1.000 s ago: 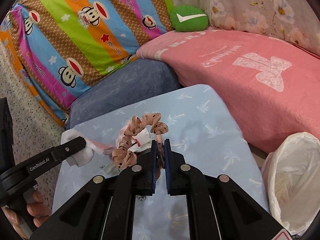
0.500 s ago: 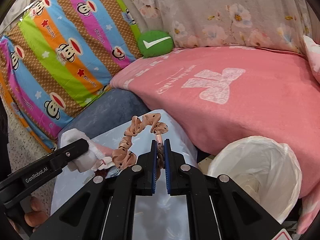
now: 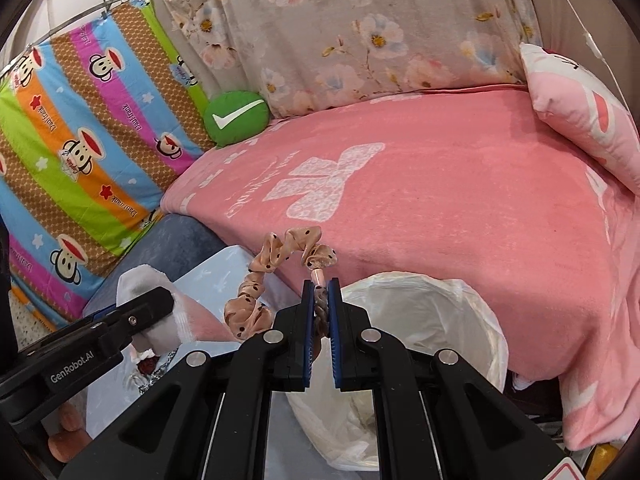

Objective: Collect trash
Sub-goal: 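Carry the grey sock and brown scrunchie over the bin with both tools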

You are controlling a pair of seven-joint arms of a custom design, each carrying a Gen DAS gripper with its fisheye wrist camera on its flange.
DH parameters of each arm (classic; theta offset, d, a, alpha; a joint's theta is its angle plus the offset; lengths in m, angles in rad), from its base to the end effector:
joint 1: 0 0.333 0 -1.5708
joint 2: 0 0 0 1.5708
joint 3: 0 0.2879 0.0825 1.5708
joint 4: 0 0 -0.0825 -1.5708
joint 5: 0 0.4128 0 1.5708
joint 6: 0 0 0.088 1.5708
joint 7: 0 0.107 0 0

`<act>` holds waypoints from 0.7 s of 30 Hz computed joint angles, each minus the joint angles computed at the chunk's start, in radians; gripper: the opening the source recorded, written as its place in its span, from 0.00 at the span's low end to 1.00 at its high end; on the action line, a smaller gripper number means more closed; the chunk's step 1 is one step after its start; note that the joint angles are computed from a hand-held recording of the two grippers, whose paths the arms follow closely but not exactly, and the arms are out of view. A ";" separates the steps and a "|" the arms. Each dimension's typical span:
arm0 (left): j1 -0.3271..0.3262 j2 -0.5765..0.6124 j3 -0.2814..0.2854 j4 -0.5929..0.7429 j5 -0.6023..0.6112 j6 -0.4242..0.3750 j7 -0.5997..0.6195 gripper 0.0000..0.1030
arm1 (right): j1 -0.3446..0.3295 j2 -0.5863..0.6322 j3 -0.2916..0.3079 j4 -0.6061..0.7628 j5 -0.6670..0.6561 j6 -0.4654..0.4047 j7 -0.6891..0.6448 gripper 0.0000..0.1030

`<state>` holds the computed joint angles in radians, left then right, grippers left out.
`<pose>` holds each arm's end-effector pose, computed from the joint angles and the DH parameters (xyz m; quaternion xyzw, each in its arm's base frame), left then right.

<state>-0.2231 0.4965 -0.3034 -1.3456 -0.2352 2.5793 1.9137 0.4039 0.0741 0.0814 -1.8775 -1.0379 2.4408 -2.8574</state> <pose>0.6865 -0.3346 0.5076 -0.4176 0.8183 -0.3781 0.1140 0.5724 0.2990 0.4850 -0.3728 0.8104 -0.2911 0.3458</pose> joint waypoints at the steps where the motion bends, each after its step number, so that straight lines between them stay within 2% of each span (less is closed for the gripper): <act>1: -0.002 0.000 0.003 0.000 0.003 -0.001 -0.006 0.32 | 0.000 -0.005 0.000 -0.009 0.000 -0.001 0.006 0.07; 9: 0.023 -0.016 0.013 -0.018 -0.011 -0.003 -0.030 0.32 | 0.005 0.030 0.000 0.015 0.011 0.023 -0.007 0.07; 15: 0.054 -0.028 0.033 -0.061 -0.008 -0.003 -0.059 0.33 | 0.037 0.109 -0.017 0.100 0.048 0.042 -0.063 0.07; 21: 0.083 -0.023 0.045 -0.093 -0.005 -0.039 -0.076 0.35 | 0.077 0.190 -0.045 0.186 0.105 0.062 -0.136 0.07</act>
